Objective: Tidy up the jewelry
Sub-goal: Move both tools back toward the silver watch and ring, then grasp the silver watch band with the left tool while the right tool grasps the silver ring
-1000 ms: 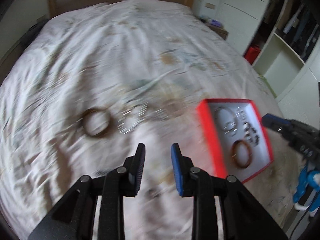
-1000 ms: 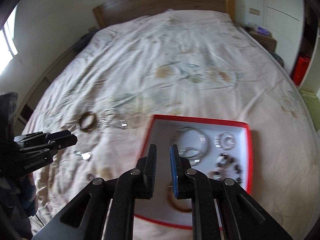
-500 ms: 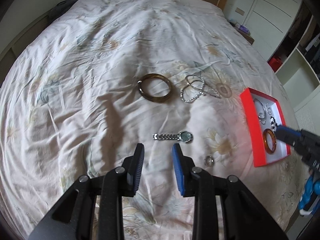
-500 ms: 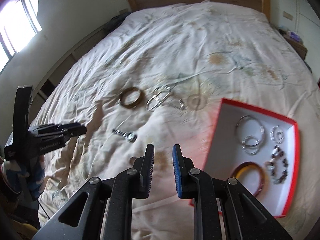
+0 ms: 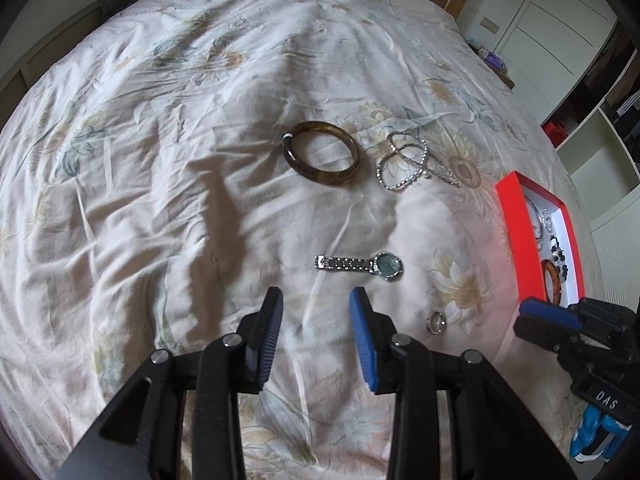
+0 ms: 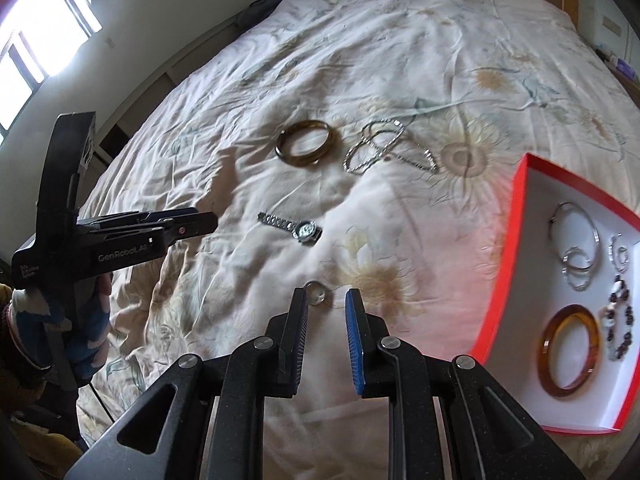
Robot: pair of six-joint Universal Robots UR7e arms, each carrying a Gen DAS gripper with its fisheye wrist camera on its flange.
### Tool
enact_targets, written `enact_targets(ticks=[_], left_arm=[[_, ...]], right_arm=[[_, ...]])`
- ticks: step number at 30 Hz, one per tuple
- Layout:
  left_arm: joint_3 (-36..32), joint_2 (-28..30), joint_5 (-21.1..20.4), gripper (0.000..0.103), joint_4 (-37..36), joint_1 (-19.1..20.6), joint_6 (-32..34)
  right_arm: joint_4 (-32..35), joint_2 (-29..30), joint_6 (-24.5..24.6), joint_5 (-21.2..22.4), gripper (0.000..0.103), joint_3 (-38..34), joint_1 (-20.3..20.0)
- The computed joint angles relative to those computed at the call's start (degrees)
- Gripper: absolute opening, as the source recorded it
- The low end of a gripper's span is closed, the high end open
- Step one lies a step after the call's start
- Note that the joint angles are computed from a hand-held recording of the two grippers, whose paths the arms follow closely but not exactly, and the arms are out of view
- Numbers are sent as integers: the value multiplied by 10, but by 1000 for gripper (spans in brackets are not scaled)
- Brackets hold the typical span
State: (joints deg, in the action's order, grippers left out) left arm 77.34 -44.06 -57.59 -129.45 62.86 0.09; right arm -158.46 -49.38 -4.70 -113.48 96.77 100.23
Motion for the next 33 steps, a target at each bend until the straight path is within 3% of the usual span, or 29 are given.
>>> enact_targets(ticks=[5,15,26,31,33], left_arm=[[-12,15,-8,33,0,8,-2],[-45,45,-33,35,18,22,-13],[-100,82,-86,42,54,42,-102],[-113,96,-77,41,52,41,-117],[-111,98,-64,35,47,37,-112]], right_arm=[[-1,12,-1,11,26,-1,-8],[4,26,1,23,26,-4,-23],[3,36,1,36,26,-7,-32],[2,40,-1,39,26,-10,-34],[1,42,-2,41,26,-11,-35]])
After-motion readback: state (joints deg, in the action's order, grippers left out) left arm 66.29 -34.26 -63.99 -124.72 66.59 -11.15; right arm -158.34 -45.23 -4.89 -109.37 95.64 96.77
